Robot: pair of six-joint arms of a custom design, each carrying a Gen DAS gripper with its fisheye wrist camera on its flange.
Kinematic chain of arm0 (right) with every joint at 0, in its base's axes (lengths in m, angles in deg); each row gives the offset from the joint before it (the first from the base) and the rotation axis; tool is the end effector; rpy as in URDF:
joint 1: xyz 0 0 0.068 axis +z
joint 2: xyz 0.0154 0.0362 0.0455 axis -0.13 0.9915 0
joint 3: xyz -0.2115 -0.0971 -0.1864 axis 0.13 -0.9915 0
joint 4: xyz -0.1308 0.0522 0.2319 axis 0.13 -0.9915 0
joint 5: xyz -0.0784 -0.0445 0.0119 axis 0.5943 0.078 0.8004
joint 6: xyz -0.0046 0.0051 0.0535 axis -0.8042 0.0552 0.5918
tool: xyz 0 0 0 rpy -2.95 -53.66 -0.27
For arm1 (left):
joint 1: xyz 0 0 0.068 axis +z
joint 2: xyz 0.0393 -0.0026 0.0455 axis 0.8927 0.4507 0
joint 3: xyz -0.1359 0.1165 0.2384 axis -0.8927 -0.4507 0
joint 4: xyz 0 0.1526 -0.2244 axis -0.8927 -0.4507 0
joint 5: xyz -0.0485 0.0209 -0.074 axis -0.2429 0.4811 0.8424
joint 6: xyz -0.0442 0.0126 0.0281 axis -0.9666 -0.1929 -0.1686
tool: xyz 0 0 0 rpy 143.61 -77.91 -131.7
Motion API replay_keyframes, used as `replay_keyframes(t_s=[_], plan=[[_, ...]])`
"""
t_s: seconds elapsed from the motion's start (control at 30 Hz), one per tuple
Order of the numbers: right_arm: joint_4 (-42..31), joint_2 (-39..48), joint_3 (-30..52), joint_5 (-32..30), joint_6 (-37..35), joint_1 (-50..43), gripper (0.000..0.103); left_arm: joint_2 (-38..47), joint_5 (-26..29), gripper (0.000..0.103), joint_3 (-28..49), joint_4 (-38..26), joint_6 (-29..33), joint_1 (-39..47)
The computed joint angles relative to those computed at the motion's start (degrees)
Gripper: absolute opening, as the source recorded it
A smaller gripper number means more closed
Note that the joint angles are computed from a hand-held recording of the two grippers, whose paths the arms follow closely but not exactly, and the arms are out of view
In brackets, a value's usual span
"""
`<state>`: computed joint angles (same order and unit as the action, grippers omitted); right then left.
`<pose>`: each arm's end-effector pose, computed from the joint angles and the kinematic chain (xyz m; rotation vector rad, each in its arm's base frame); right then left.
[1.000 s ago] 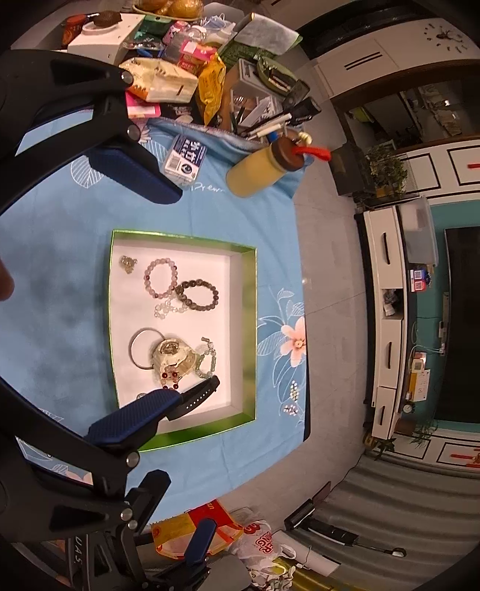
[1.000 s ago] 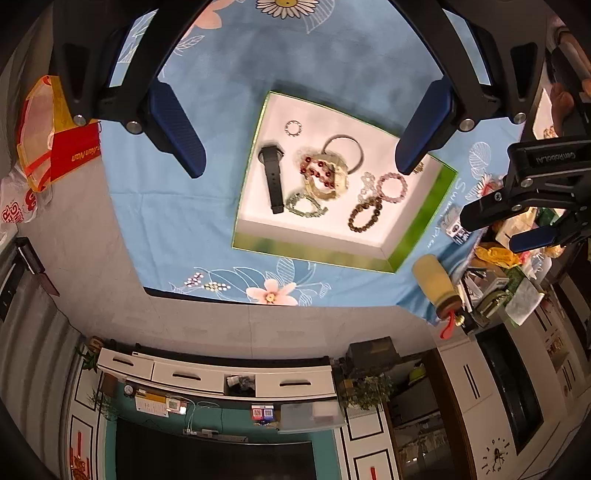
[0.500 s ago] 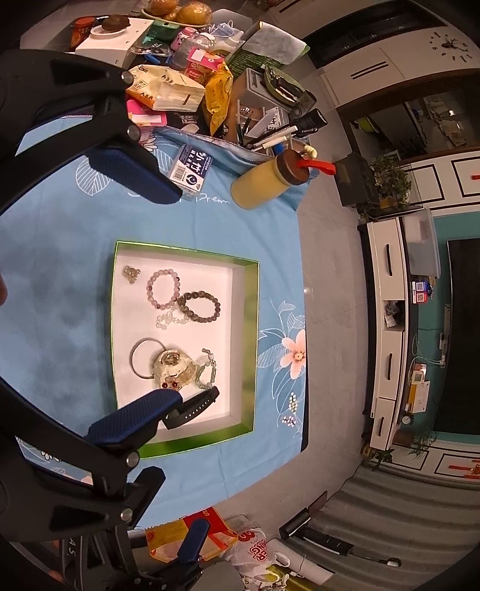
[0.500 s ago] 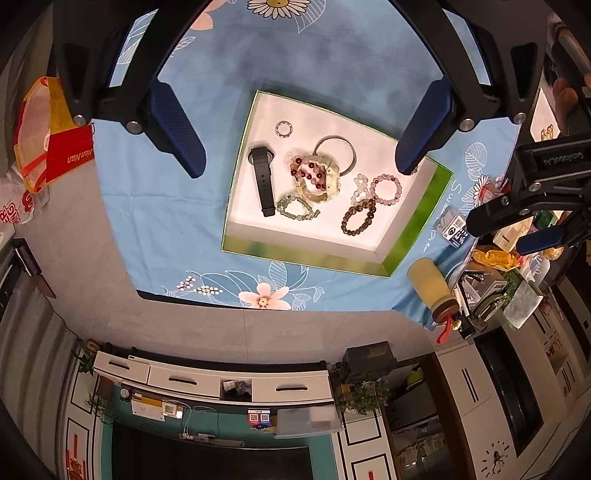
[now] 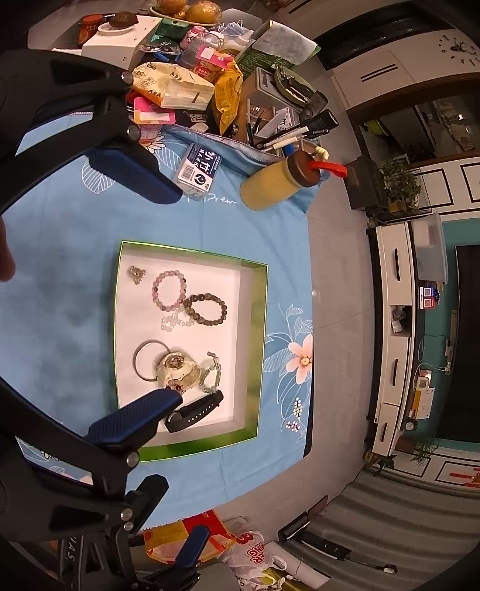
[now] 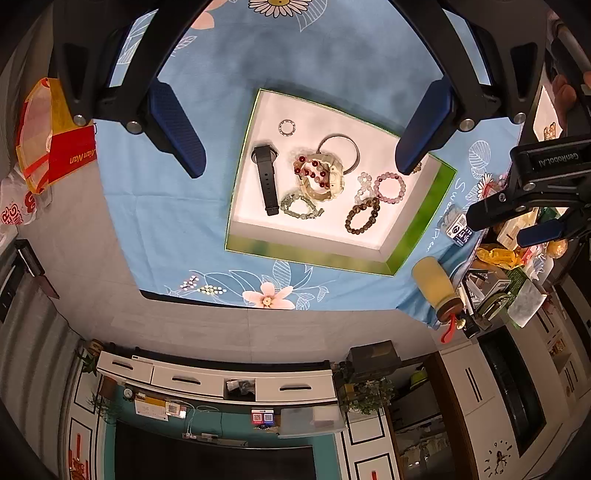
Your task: Organize jewelry
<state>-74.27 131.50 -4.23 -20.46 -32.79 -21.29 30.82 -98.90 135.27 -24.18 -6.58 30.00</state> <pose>0.3139 -0.0592 0.2268 -0.6531 2.4533 0.3798 0.2537 -0.1467 0.2296 -0.3859 2.5094 0.1501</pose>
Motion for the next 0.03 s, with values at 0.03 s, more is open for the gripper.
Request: replay_keyframes(t_s=[0.03], plan=[[0.0, 0.0, 0.0, 0.1, 0.1, 0.0, 0.102, 0.0, 0.1, 0.101, 0.0, 0.0, 0.0, 0.0]])
